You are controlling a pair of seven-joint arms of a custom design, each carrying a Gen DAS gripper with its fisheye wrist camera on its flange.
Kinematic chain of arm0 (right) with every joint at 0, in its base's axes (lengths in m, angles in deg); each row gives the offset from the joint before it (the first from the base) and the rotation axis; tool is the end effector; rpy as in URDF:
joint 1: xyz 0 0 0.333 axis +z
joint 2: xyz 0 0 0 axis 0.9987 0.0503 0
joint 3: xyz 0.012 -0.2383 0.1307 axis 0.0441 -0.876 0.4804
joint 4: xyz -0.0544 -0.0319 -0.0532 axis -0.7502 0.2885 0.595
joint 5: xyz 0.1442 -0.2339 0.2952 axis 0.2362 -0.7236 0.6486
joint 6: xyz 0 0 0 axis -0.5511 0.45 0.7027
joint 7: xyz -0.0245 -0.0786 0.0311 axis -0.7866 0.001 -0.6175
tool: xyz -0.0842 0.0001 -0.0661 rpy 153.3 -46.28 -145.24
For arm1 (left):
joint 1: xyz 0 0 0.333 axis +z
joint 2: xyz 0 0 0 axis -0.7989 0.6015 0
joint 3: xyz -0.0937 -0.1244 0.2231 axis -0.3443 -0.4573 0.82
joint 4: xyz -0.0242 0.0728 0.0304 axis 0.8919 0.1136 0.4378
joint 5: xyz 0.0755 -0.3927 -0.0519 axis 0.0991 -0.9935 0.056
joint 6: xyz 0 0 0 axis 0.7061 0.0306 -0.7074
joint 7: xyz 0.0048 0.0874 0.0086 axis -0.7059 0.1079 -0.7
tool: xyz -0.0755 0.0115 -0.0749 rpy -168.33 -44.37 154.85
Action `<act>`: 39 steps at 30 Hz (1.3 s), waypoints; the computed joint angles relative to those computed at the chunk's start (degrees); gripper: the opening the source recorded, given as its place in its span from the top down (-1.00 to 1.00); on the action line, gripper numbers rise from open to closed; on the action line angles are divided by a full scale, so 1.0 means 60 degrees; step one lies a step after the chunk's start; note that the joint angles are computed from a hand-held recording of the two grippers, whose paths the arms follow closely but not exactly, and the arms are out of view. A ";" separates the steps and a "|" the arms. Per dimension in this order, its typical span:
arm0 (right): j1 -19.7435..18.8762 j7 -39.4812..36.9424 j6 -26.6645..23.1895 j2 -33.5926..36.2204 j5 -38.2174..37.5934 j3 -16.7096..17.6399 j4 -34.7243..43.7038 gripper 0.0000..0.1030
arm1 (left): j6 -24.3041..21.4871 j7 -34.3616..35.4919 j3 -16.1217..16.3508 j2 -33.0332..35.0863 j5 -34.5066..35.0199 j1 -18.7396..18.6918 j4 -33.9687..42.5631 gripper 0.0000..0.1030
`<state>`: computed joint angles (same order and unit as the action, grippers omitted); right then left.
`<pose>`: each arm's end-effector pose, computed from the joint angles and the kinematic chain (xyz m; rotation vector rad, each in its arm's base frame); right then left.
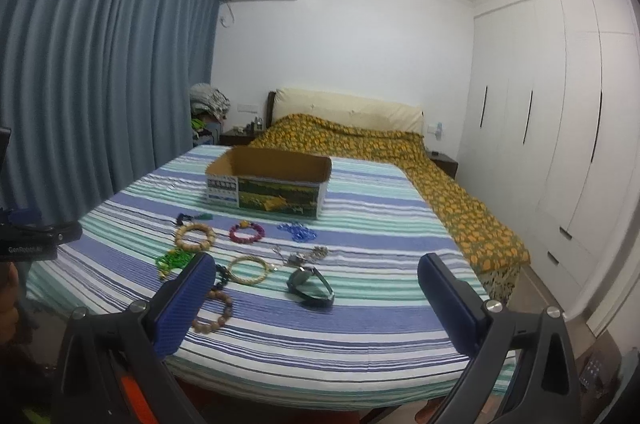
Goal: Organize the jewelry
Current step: 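Grasp the green bead tassel with left tool while right tool grasps the black watch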
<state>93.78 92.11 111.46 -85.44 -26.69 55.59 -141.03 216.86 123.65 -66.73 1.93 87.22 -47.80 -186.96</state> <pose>0.4538 0.2230 0.6406 -1.6422 1.2624 -1.0548 0.4494 -0.1227 0.6563 -1.8864 1.4210 -0.7385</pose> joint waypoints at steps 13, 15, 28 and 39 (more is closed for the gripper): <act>0.0950 -0.2782 -0.0952 0.2298 0.2272 -0.1288 0.1210 -1.00 | 0.0046 0.1606 0.0741 0.2426 -0.0961 -0.0658 0.0884 -0.99; 0.1099 -0.3452 -0.1118 0.2699 0.2922 -0.1469 0.1386 -1.00 | 0.0028 0.1719 0.0771 0.2699 -0.0898 -0.0698 0.0950 -0.99; 0.1255 -0.5649 -0.2500 0.4429 0.5468 -0.1607 0.2647 -1.00 | -0.0136 0.1634 0.1000 0.3813 -0.0348 -0.0987 0.1461 -0.99; 0.1138 -0.6768 -0.2269 0.4718 0.6224 -0.1594 0.2858 -1.00 | 0.0280 0.2690 0.1198 0.4206 -0.0866 -0.1021 0.1749 -0.99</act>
<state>100.60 51.51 97.85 -57.13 10.65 46.02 -123.88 218.54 139.79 -59.54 27.16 82.02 -53.93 -176.47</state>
